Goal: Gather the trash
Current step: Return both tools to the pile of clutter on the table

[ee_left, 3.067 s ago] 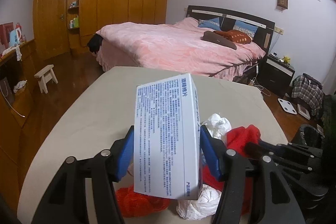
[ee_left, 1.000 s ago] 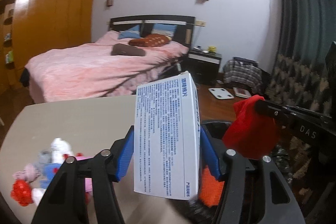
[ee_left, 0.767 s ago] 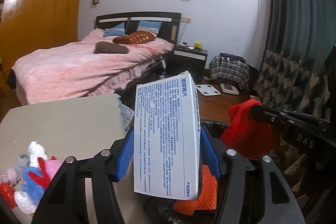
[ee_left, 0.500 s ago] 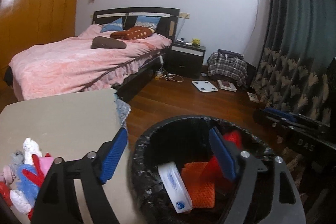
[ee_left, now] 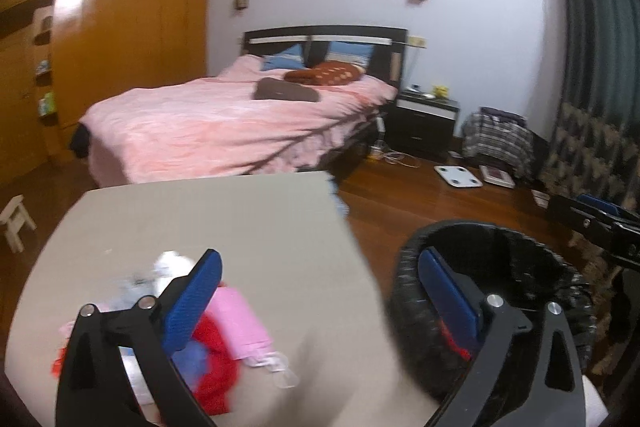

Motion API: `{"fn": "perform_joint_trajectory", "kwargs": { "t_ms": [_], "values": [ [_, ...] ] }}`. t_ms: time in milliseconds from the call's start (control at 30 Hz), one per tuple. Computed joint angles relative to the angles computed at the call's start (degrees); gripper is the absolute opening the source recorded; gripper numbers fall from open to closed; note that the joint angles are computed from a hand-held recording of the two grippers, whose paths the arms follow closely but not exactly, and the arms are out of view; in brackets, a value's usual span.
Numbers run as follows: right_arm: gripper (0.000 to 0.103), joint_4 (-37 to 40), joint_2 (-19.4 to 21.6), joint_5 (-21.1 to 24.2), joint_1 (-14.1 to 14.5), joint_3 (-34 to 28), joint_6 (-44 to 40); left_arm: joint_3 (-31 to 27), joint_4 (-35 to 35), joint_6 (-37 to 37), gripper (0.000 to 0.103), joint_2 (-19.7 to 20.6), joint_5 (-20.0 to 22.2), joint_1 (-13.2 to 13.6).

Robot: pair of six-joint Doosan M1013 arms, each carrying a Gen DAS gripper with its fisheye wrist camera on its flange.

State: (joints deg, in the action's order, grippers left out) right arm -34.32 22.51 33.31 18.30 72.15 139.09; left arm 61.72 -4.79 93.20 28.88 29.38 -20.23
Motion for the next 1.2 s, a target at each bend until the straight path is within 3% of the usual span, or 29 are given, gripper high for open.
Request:
{"fn": "perform_joint_trajectory", "kwargs": {
  "t_ms": [367,600,733,1200],
  "values": [
    [0.097,9.87,5.94,-2.35,3.7,-8.18,-11.7,4.66,16.53,-17.34,0.097,-2.54,-1.19,3.48],
    [0.097,13.08,9.07,-2.12,5.39,-11.64,-16.33,6.92,25.82,-27.76,0.096,-3.17,1.27,5.49],
    [0.097,14.06,10.76,-1.63,6.07,-13.37,-18.02,7.76,27.49,-30.87,0.094,-3.05,3.25,6.65],
    [0.097,14.75,13.52,0.81,7.16,-16.21,-20.7,8.04,23.57,-29.46,0.089,-2.04,6.65,8.48]
  ]
}}
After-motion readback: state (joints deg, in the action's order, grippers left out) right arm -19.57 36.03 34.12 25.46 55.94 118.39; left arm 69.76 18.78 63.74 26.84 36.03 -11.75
